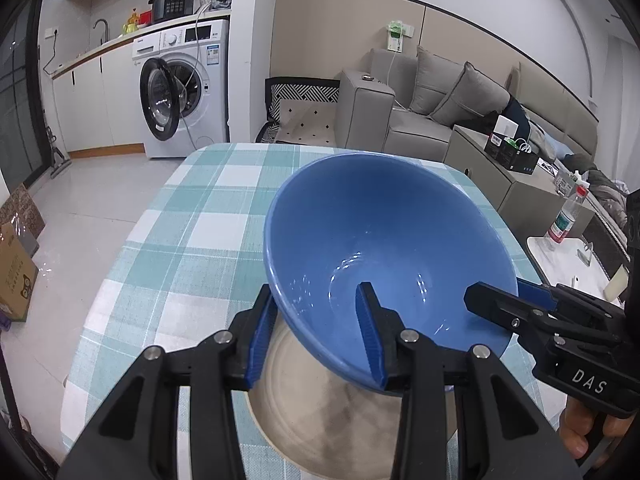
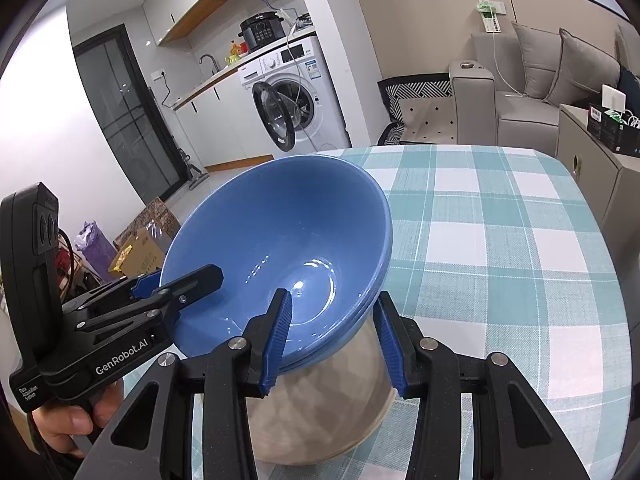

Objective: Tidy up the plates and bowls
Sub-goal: 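Carry the blue bowl stack over the stacked cream plates, then lower the bowl stack onto the cream plates and open both tools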

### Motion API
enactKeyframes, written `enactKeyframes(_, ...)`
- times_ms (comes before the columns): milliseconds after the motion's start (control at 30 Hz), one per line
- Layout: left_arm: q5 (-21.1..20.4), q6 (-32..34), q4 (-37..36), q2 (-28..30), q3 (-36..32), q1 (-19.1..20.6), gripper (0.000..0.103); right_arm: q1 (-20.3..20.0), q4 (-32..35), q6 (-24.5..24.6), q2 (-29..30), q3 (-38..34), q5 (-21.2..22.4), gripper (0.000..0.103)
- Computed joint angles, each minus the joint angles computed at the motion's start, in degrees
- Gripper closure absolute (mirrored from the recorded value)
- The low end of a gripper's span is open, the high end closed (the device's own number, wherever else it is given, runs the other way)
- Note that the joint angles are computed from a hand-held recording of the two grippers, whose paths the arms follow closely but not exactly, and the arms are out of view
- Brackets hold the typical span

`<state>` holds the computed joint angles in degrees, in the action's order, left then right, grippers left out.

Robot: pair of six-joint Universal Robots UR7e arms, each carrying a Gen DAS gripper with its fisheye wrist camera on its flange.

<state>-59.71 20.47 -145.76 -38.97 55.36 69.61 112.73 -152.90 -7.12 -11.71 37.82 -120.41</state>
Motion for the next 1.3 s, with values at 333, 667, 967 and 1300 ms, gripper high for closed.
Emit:
enactKeyframes(333, 1.08, -0.97, 1.06, -0.15, 0.69, 0.57, 0.064, -0.01, 4.41, 0.24, 1.10, -2.01, -0.32, 0.060)
enactKeyframes(667, 0.98, -1.26, 1.77, -0.34, 1.03, 0.97, 0.064, -0.02, 6.61, 0.18, 1.81, -3.21, -1.11, 0.060)
enactKeyframes(967, -0.15, -0.41, 0.96, -0.63, 1.87, 1.12, 0.055, -0.06, 6.56, 0.01, 1.63, -2.83, -0.68, 0.056)
enactKeyframes(1300, -2.67, 6.53, -4.05, -1.81, 4.07, 1.52, 0.018, 0.13, 0.61, -5.73, 1.04, -0.74, -0.99, 0.022)
